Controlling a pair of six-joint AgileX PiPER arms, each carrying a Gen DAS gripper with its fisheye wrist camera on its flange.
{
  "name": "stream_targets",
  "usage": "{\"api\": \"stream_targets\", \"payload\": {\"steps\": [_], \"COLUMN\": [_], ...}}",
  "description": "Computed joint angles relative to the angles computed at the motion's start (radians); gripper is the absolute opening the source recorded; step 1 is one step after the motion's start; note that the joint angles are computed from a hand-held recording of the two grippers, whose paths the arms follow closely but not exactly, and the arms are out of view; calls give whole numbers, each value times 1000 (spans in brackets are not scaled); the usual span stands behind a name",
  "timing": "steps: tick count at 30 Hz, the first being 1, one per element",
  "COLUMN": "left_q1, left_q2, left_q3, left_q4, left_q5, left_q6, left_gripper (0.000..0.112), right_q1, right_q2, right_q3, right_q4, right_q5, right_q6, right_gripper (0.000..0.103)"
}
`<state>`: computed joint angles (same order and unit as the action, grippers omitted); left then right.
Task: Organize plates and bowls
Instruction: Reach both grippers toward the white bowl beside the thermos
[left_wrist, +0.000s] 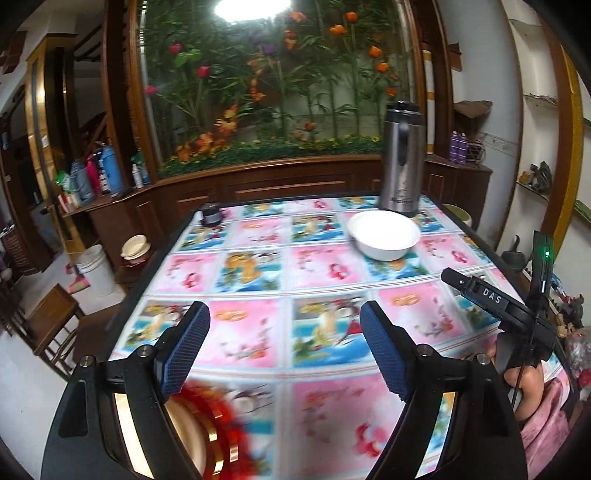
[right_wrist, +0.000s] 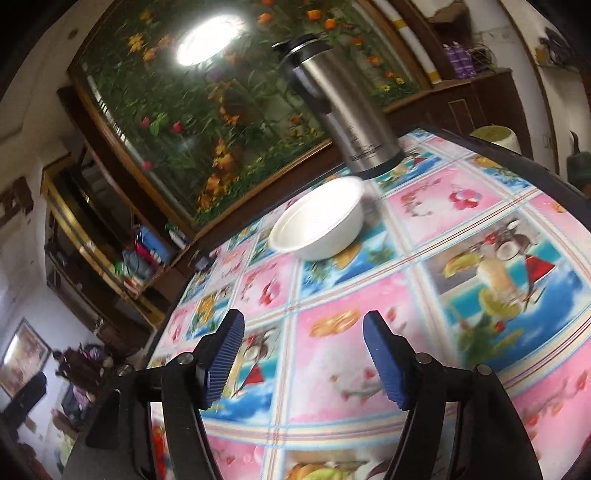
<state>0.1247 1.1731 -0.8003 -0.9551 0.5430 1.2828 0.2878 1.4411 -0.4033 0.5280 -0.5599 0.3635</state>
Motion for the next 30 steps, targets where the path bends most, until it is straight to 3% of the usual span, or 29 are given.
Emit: {"api": "stream_targets", "payload": {"steps": [8,15,23,30], "left_q1": [-241,-373,-465,-522], "left_q2": [47,259,689,1090], "left_q3": [-30,-211,-721,-1331], "left_q4": [272,558,822,896], "left_q5": [-132,-158,78,464], "left_q6": [-342,-739,-1159,-1332], "left_gripper": [84,84,84,84], "right_q1": [-210,-329,-446,-480], "right_q2": [-32,-7,34,47], "right_q3": [39,28,41,41], "right_q4": [-300,-471,-697,-759], "right_q5": [-1,-17,-88,-109], "right_q6": [257,398,631,688], "right_gripper": [72,72,72,72]}}
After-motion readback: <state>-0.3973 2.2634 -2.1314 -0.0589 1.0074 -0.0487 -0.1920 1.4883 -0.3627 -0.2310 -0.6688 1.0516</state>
